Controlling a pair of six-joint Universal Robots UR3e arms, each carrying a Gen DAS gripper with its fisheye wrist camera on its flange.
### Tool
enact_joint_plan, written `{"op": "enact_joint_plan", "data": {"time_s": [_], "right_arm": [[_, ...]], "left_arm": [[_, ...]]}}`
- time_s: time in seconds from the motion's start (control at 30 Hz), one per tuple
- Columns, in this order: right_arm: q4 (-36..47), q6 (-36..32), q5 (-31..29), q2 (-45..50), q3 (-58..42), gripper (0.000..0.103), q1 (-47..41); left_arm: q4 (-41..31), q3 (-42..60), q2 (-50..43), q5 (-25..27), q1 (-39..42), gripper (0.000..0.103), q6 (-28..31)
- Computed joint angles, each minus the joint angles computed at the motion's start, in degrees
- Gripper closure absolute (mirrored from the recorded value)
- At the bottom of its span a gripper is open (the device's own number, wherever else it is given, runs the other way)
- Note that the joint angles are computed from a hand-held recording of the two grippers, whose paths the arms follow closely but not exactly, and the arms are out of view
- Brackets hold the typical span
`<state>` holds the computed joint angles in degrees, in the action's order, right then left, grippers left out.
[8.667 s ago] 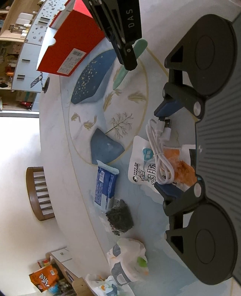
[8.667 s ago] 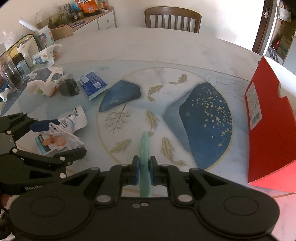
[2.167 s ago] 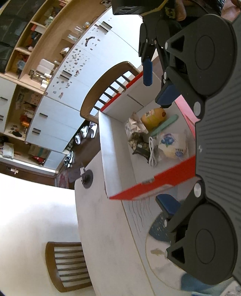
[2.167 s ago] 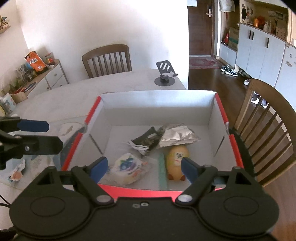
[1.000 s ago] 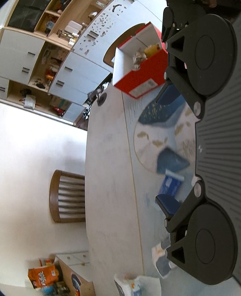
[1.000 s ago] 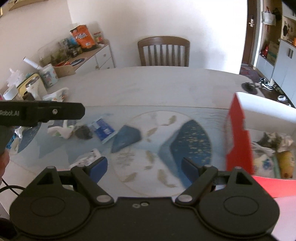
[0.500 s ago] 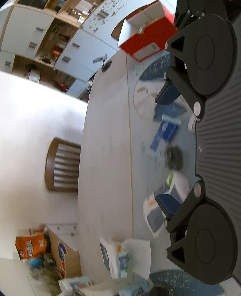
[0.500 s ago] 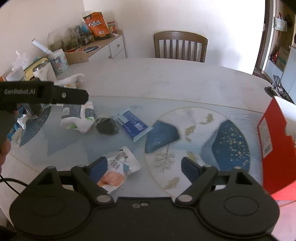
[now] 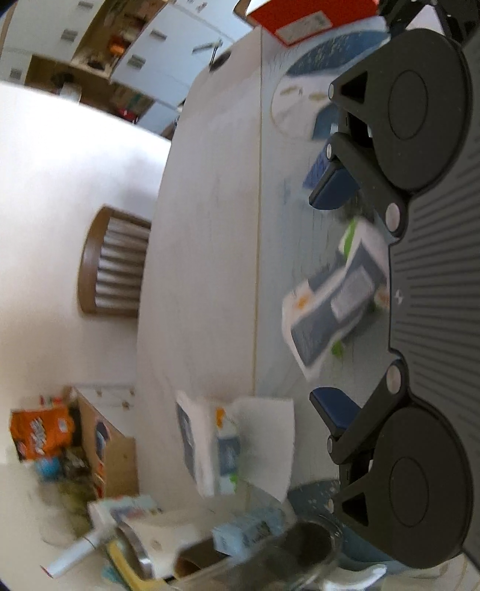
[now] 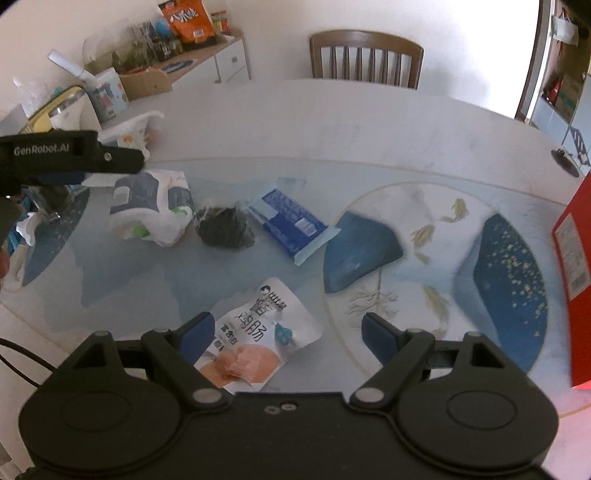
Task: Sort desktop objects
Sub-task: 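Withdraw both grippers from the red box toward the remaining table items, then grasp the white-orange sausage snack pack with the right gripper while the left grasps the white-grey bag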
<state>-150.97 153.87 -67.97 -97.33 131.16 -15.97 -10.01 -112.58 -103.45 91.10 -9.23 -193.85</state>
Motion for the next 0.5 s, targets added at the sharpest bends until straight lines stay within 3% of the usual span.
{"op": "enact_joint_plan", "data": {"time_s": [0.27,0.5], "right_arm": [[-4.4,2.6,-3.9,6.2,-1.6,0.017,4.6],[-6.5,4.1,-6.5,10.8,-3.0,0.017,6.5]], "left_arm": [[-2.0,0.9,-3.6,-3.9,5.2,0.0,-5.6],[-1.3,2.0,-6.3,-4.6,4.9,0.001,-6.2]]}}
